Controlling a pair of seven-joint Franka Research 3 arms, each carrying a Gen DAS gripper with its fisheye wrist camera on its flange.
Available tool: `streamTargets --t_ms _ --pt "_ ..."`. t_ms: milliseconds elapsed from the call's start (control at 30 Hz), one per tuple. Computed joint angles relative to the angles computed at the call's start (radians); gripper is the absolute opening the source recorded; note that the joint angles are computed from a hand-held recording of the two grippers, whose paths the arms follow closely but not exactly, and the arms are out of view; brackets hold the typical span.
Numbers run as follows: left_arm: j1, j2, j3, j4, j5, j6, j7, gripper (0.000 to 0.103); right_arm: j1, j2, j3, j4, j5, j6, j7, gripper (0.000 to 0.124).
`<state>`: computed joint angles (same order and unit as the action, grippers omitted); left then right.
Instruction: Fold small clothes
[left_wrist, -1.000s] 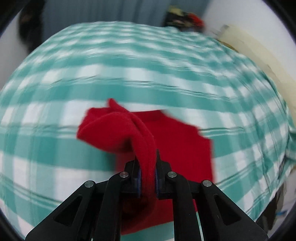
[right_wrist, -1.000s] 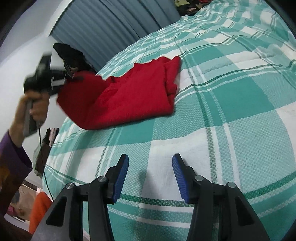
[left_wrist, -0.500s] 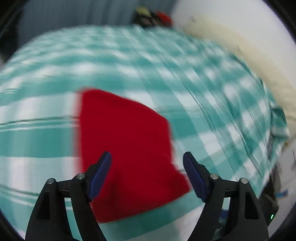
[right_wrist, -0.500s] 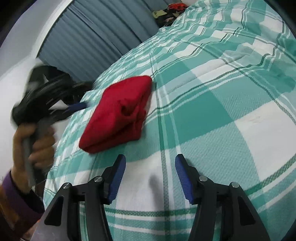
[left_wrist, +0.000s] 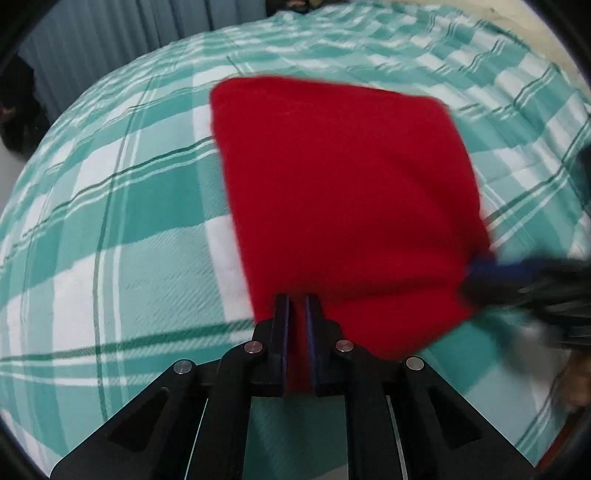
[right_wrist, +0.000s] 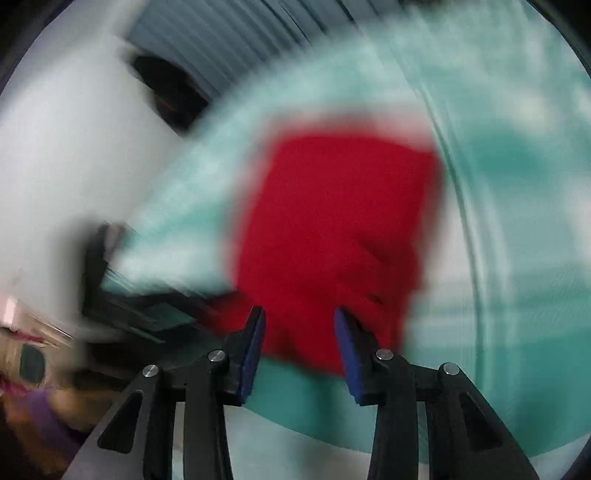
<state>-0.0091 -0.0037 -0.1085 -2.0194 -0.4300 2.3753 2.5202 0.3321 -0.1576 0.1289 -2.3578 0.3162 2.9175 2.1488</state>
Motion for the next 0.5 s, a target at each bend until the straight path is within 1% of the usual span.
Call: streamTargets --t_ms 33,67,100,133,167,200,233,267,300,333,367,400,433,467,500 --pt "0.005 -0.009 0.005 0.007 -0.01 -0.019 0.0 0.013 0.006 -0.004 0.001 -0.03 0.009 0.05 -0.012 0.023" --pt "0.011 -0.021 0.012 0.02 -0.038 -0.048 -0.001 0.02 0.013 -0.028 -0.004 -0.051 0.018 0.086 -0.033 0.023" --pt "0.016 -0.028 0.02 0.032 -0.073 -0.068 0.002 0.029 -0.005 -0.059 -0.001 -0.053 -0.001 0.07 -0.027 0.024" --pt "0.022 -0.038 0.031 0.046 -0.143 -0.095 0.023 0.031 -0.032 -0.079 0.012 -0.058 -0.028 0.083 -0.004 0.024" --pt "0.025 -0.044 0.038 0.054 -0.201 -0.108 0.042 0.034 -0.047 -0.097 0.011 -0.062 -0.038 0.113 -0.003 0.024" --pt "0.024 -0.047 0.041 0.059 -0.237 -0.106 0.053 0.034 -0.062 -0.106 0.005 -0.055 -0.044 0.137 -0.011 0.024" --pt "0.022 -0.044 0.039 0.059 -0.248 -0.097 0.057 0.034 -0.08 -0.098 -0.009 -0.026 -0.053 0.144 -0.028 0.024" --pt "0.017 -0.04 0.034 0.058 -0.247 -0.083 0.058 0.034 -0.078 -0.074 -0.035 0.011 -0.044 0.132 -0.062 0.024" --pt "0.011 -0.032 0.025 0.052 -0.223 -0.058 0.049 0.034 -0.05 -0.041 -0.079 0.053 -0.003 0.116 -0.125 0.024" --pt "0.005 -0.019 0.017 0.046 -0.186 -0.037 0.031 0.034 -0.009 0.007 -0.134 0.116 0.098 0.057 -0.243 0.024" --pt "0.0 -0.002 0.008 0.04 -0.129 -0.022 0.0 0.034 -0.002 0.082 -0.174 0.199 0.129 -0.057 -0.291 0.024" --pt "-0.003 0.012 0.002 0.03 -0.062 -0.012 -0.037 0.035 -0.028 0.145 -0.18 0.264 0.1 -0.15 -0.269 0.024" --pt "-0.002 0.014 0.0 0.015 -0.035 -0.001 -0.043 0.037 -0.058 0.204 -0.173 0.31 0.023 -0.212 -0.193 0.02" --pt "0.002 0.006 0.001 -0.002 -0.049 0.014 -0.023 0.038 -0.07 0.239 -0.165 0.326 -0.004 -0.218 -0.167 0.019" --pt "0.006 -0.006 0.004 -0.012 -0.072 0.015 -0.009 0.042 -0.078 0.246 -0.156 0.315 -0.027 -0.168 -0.153 0.02"
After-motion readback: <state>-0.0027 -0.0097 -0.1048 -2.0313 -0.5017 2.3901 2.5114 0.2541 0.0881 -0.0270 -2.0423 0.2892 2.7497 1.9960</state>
